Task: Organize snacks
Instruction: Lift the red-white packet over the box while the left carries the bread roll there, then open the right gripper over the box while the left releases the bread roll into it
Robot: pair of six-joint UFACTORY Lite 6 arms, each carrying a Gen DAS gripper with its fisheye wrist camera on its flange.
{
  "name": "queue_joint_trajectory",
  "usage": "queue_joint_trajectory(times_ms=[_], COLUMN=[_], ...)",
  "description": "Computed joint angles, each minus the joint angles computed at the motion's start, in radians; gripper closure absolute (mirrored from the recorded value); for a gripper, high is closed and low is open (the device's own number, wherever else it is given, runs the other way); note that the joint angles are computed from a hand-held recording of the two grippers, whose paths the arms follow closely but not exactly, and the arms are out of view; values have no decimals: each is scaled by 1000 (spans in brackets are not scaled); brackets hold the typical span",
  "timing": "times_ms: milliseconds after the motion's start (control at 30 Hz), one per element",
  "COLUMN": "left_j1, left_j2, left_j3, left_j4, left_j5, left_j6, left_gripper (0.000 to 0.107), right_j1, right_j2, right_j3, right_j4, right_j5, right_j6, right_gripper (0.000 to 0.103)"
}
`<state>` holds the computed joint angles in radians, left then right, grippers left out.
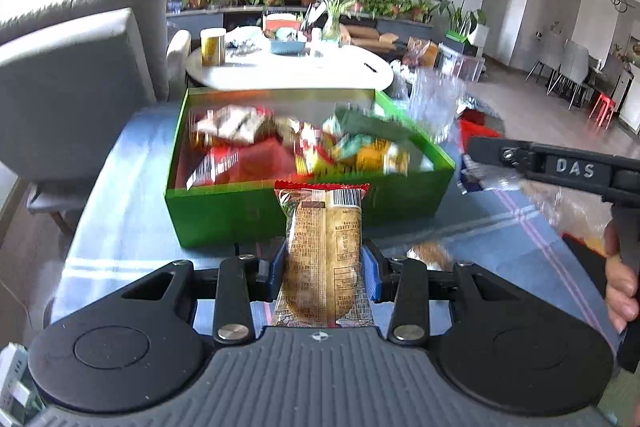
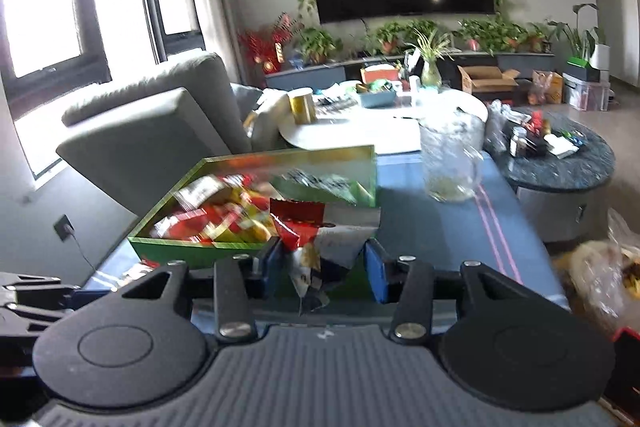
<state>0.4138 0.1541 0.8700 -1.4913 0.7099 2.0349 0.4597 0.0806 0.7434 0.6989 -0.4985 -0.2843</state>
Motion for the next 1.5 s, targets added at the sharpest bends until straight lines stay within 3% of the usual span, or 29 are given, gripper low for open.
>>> queue_joint_trajectory(times_ms=[300,867,1000,1100,1233,1500], left_j1=[-102,-266,-295,-298,-282,-239], left_j2=[106,525,640,698,711,612], left_j3=[211,759,910,986,989,840], left_j4=[-39,132,171,169,142,44], left_j5=[-58,-185,-215,-212,-204,-178], left_j6=[-89,-404,-474,-487,-454,-331], left_gripper=[71,71,68,58,53,48], right_j1=[-17,-140,-152,-161,-167,-156], right_j2=[126,435,537,601,614,536], right_j3=[228,607,739,818,823,719], right_j4=[-80,-324,-327,-293,-292,-154], right_j5=[56,205,248,267,271,256], right_j6=[33,292,296,295,306,193], right_gripper=[5,5,5,5,4,4])
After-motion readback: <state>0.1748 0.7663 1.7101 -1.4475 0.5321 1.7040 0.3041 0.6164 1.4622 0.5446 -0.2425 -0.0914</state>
